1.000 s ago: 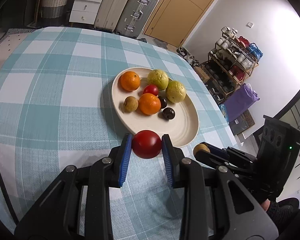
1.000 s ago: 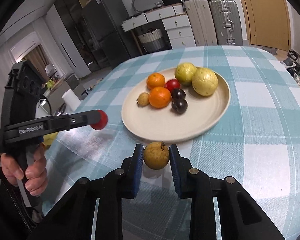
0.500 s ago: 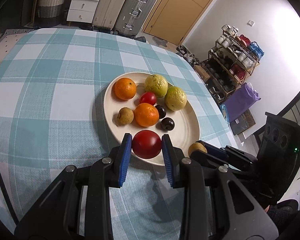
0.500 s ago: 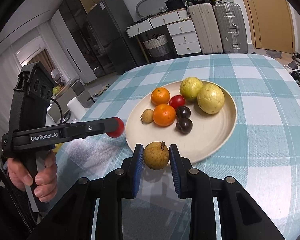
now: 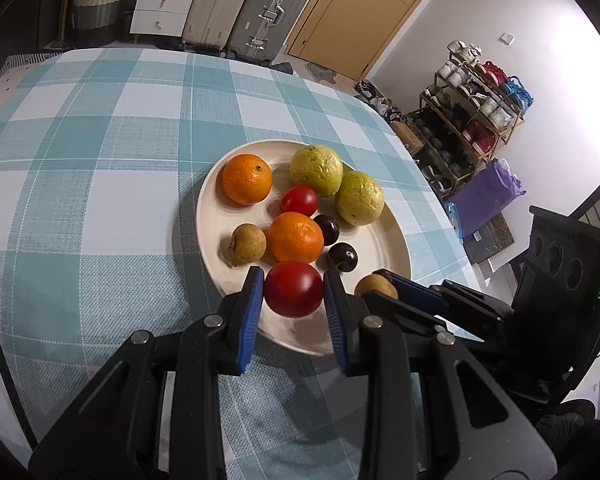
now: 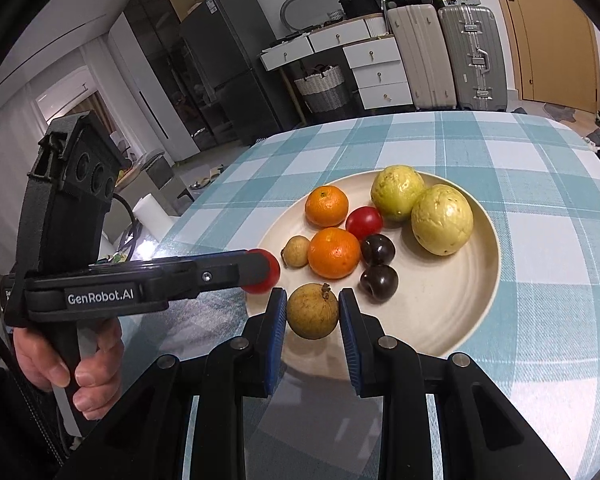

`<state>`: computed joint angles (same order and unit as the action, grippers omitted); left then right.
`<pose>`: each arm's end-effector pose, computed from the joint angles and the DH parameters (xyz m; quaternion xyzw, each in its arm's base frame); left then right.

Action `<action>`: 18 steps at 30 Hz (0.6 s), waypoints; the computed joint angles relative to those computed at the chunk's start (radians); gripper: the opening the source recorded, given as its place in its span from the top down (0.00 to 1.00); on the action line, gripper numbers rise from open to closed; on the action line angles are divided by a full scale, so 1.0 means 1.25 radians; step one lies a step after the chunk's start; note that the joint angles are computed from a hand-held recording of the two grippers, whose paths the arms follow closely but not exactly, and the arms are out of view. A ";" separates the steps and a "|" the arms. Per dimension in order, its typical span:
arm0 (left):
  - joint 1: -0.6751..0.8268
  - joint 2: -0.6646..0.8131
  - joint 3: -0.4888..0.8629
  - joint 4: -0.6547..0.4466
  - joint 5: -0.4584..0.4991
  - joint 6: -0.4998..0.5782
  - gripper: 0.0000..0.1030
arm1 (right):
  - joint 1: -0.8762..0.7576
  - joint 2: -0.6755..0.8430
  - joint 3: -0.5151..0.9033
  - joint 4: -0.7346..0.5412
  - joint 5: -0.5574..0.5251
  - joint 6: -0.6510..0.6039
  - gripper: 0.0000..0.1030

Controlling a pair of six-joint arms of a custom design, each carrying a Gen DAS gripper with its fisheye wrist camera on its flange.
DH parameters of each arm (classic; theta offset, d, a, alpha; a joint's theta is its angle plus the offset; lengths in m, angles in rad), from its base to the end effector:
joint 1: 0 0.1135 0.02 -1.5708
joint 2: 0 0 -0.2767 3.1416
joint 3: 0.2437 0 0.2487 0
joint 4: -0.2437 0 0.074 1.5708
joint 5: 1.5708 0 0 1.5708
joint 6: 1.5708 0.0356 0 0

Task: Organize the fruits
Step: 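Carry the tomato and yellow fruit onto the cream plate and open both tools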

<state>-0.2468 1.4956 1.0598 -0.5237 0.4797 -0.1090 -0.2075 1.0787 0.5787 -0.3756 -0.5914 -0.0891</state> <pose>0.2907 -0.0902 0.2555 0.1351 0.9192 -0.2747 0.2476 0.1961 -0.0210 0.2148 -0.0459 0.9037 0.2228 0.3628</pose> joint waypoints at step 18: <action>0.006 0.042 0.039 0.000 0.028 -0.016 0.73 | 0.054 0.081 0.018 0.069 0.047 0.015 0.73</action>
